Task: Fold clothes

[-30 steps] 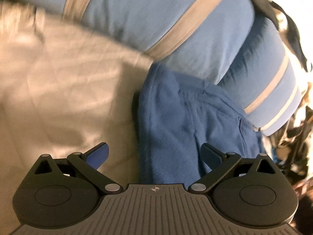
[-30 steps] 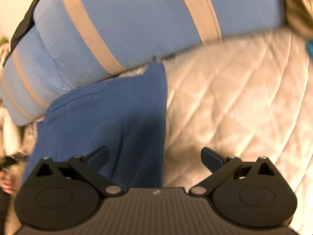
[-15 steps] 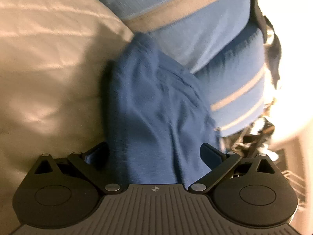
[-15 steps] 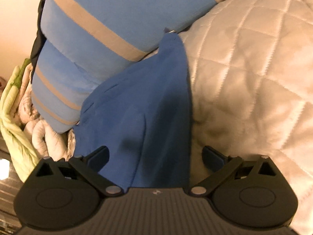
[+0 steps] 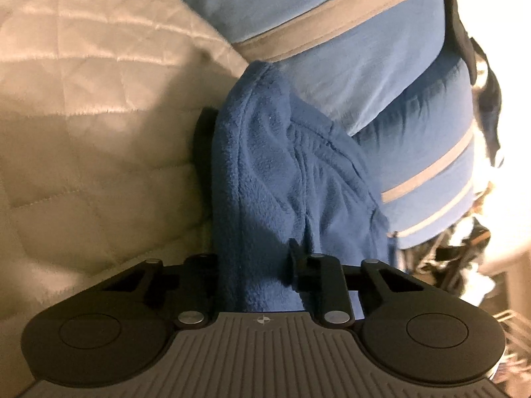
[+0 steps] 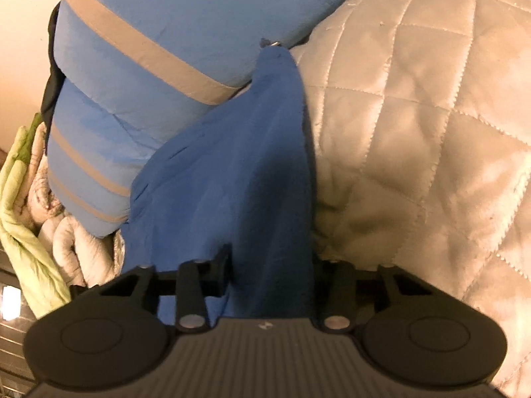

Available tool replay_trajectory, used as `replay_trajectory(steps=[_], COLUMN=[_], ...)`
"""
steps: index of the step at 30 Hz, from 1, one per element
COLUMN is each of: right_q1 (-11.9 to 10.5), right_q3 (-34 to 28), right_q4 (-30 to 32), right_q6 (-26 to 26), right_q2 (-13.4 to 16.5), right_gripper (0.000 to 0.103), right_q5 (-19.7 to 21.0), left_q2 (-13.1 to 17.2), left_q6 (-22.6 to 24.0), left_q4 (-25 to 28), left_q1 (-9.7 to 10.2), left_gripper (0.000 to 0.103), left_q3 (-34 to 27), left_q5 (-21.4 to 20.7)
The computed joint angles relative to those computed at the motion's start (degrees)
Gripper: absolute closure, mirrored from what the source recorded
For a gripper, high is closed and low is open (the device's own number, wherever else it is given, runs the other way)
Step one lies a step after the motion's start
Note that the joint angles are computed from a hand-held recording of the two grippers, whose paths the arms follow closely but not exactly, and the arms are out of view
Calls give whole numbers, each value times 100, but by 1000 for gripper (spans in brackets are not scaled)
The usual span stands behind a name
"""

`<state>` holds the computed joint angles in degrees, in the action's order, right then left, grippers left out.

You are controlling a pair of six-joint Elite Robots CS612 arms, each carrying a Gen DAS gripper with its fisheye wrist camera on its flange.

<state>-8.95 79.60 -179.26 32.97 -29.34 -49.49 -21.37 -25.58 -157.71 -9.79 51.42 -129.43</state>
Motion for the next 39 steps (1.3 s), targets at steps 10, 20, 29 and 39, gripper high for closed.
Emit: replay_trajectory(steps=[10, 20, 29, 39], right_q1=[360, 719, 918, 1112], right_q3=[275, 502, 634, 635], right_q4=[123, 191, 174, 152], right_q6=[-591, -1421, -1872, -2091], right_q2=[-446, -891, -1203, -1565], right_gripper=[79, 81, 81, 81], right_q5=[-1603, -3011, -3780, -4447], left_q2=[-663, -1162, -1597, -1980], left_q6=[622, 1217, 2002, 2593], left_q4=[-308, -358, -681, -1232], left_q1=[-222, -521, -826, -1109], left_gripper=[79, 80, 80, 80], left_q3=[793, 1272, 1685, 1960], left_q5=[1204, 2394, 3661, 4828])
